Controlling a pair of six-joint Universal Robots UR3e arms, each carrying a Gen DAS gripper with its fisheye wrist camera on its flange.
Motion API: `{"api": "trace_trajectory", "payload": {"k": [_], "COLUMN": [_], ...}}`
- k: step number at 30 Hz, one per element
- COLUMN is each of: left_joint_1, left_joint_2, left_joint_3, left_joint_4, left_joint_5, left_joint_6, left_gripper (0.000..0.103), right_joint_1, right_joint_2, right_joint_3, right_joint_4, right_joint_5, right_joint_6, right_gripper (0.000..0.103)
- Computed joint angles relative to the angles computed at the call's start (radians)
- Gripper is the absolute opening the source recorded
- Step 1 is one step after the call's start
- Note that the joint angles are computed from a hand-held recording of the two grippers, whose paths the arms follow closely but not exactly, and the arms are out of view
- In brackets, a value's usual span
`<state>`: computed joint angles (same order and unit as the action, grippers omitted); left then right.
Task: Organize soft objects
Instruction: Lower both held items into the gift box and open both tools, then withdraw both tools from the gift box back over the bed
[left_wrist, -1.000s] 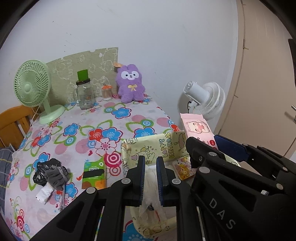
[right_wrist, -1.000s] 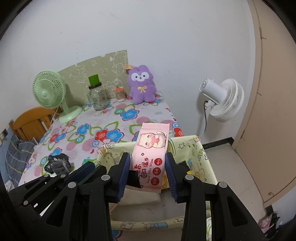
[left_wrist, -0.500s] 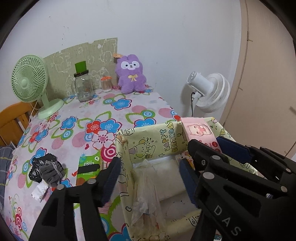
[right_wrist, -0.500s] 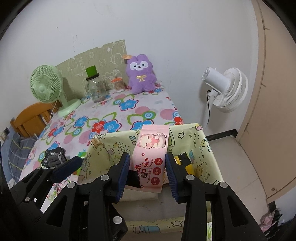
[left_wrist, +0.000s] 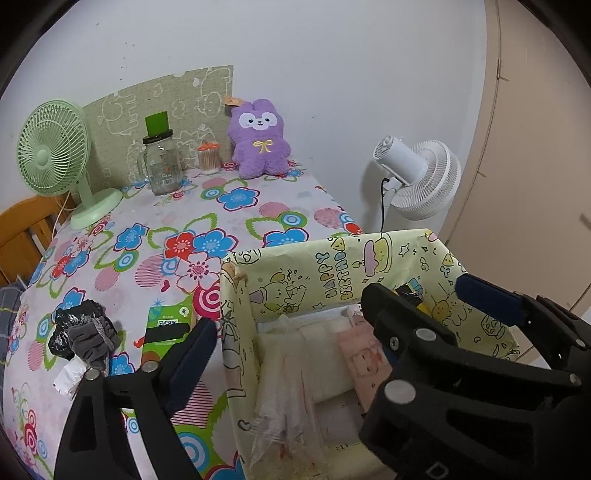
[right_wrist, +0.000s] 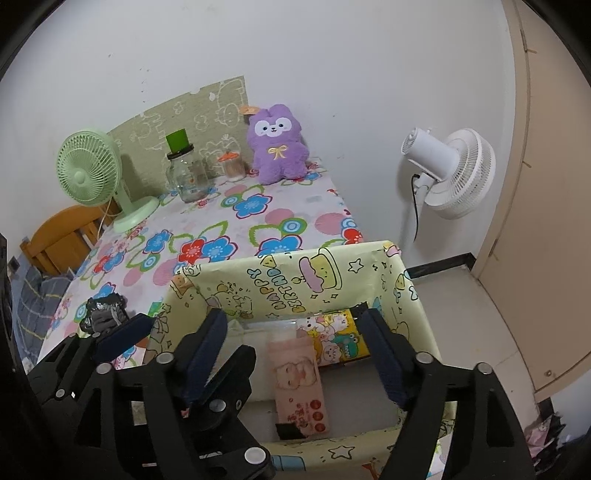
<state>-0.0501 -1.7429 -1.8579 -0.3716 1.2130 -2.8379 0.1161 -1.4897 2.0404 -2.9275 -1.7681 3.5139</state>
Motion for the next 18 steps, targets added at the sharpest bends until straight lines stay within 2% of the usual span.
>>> {"api": "trace_trajectory", "payload": {"k": [2,11,18], "left_joint_1": [0.001,0.051,0.112], "left_joint_2": [0.004,0.073,0.148], "left_joint_3": [-0.004,-0.058,-0.116], "left_joint_4": [0.004,-0.007,-0.034], "left_joint_5": [0.001,-0.049,-0.111], "left_joint_6": [0.001,0.025,0.072], "left_gripper": [0.098,0.103,0.103], "right_joint_1": [0.005,0.058,0.119], "right_joint_2": [-0.003,-0.015,-0.005], "right_joint_3": [-0.001,-0.014,-0.046], "right_joint_4": [0.005,0.004,0.026], "right_joint_5": [-0.01,-0.071,-0.118], "right_joint_6": [0.001,0.013,0.04], "right_gripper": [0.086,0.095,0.096]}}
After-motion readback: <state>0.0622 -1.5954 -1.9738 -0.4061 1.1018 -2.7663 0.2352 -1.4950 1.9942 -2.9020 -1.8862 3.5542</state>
